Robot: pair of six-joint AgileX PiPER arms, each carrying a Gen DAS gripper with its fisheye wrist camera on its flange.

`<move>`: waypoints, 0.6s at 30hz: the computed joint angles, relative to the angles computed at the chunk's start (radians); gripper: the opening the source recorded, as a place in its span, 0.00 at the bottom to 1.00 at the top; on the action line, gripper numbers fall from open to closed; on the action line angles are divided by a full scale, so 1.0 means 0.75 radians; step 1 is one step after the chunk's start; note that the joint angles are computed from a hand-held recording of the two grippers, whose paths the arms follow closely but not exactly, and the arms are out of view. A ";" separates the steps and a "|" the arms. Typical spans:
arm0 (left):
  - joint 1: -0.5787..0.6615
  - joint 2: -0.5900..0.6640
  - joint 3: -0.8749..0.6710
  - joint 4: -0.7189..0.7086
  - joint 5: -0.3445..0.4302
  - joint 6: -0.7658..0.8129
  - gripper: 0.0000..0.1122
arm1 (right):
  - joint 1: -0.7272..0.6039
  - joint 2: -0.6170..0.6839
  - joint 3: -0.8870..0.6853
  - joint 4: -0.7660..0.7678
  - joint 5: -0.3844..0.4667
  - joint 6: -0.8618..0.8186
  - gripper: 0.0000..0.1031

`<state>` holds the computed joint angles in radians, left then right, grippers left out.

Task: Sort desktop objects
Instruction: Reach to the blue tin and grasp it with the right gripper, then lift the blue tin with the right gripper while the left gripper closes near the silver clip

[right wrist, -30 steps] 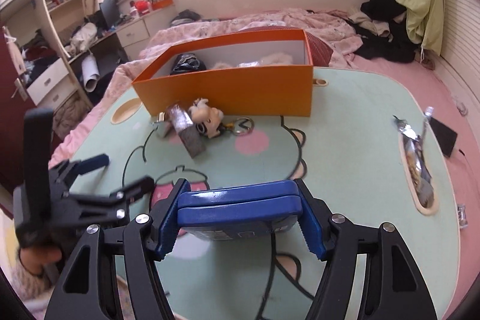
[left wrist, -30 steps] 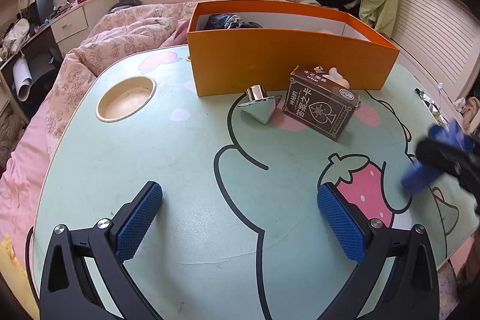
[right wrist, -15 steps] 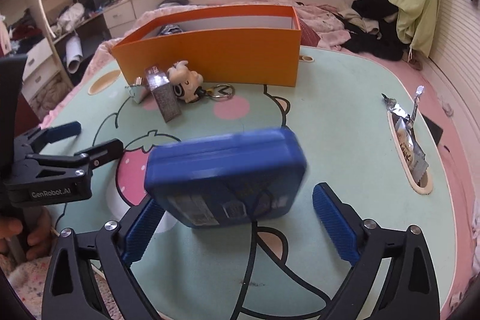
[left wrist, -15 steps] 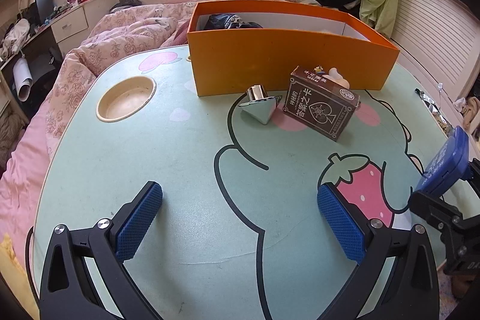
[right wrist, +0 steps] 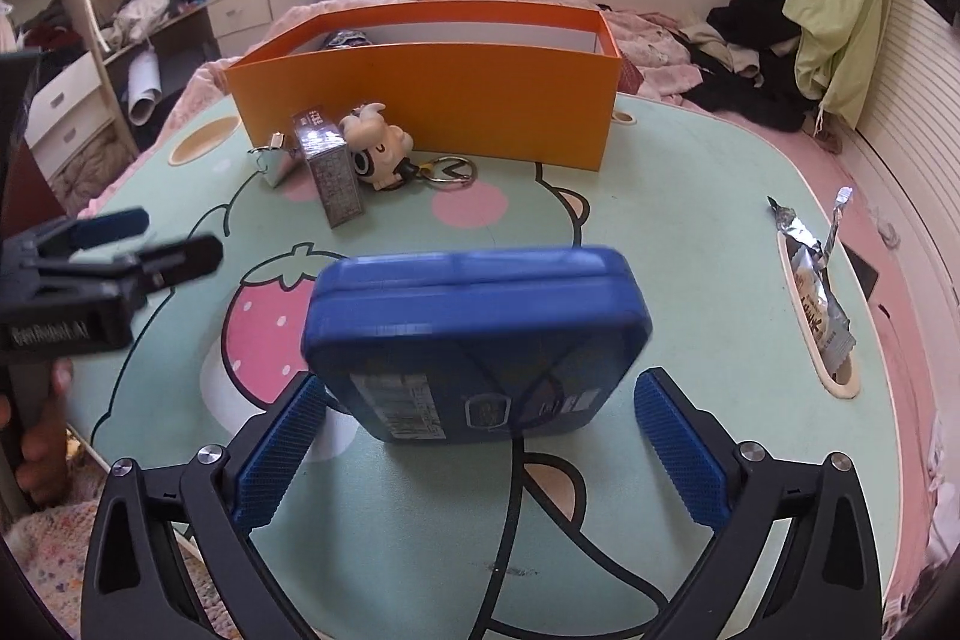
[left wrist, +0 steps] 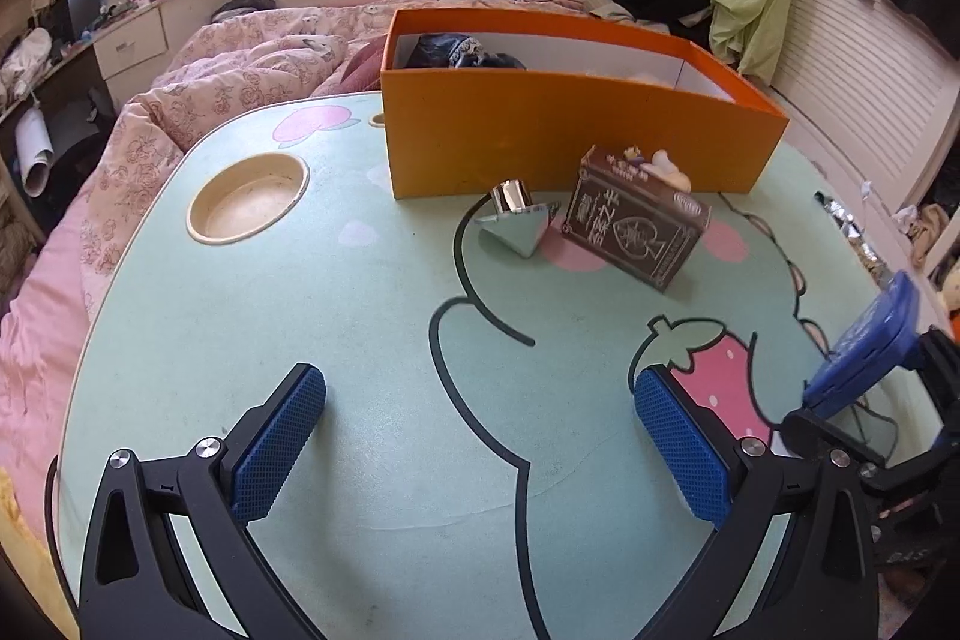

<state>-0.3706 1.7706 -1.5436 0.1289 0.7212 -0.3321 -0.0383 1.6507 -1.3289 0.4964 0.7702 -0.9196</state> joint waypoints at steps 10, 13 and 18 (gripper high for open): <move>0.015 0.318 -0.550 -0.025 0.284 0.279 0.68 | -0.003 0.002 -0.001 0.007 0.003 -0.009 0.99; 0.016 0.423 -0.701 -0.039 0.385 0.307 0.44 | -0.003 0.003 -0.002 0.009 0.002 -0.010 0.99; 0.054 0.263 -0.431 -0.194 0.160 0.446 0.12 | -0.017 -0.009 0.011 0.046 -0.007 -0.025 0.90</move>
